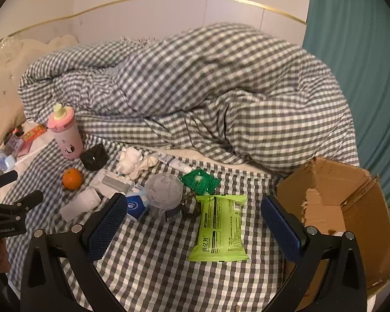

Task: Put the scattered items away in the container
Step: 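Move both grippers back toward the items on the bed, then grasp the white cylinder with the left gripper while the right gripper grasps the clear tub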

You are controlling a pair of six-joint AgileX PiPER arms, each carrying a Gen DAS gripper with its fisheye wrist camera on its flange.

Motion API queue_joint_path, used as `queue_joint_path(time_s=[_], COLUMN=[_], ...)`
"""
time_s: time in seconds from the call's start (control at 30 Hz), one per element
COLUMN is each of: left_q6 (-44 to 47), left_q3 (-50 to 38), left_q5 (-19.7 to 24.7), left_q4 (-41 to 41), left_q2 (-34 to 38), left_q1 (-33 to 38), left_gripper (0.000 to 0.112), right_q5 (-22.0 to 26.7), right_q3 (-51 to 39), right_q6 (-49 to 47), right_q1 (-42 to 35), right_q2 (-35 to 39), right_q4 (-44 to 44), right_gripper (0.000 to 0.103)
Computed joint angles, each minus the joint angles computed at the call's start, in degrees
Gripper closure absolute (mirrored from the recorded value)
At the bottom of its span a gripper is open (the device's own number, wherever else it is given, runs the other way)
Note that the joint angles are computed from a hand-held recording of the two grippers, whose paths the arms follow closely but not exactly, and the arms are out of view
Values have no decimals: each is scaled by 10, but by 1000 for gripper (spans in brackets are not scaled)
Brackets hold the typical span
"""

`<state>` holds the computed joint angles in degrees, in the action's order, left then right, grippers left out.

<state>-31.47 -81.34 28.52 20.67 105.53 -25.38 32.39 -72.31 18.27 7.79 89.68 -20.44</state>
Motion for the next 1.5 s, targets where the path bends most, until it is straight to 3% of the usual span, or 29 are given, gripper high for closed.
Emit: queue_joint_path(time_s=[0.2,0.57,0.7,0.8,0.93,1.1,1.5], left_q6=[72,253,345,415,395,437,365], left_q3=[-24,-84,-107,-134,-166,-164,-65], left_q5=[-26,-11,7,34,67,78,-8], left_q4=[-50,-170,-245,-324,-296,-369,-320], left_q2=[60,148,175,203,229,224,147], left_q1=[8,23,36,55,55,77,63], left_gripper=[9,12,22,36,74,77,80], right_q5=[-11,-16,-14,-13,-12,-5,16], right_q3=[-22,-70,-88,-99,-110,-135,-198], right_q6=[-29,-58,-67,-76,-81,-90,-80], right_q1=[-17,-29,-27,-26,-22,-18,-4], right_q2=[55,136,158,172,185,209,274], right_q4=[33,64,68,75,77,87,83], right_gripper=[0,0,0,0,0,0,0])
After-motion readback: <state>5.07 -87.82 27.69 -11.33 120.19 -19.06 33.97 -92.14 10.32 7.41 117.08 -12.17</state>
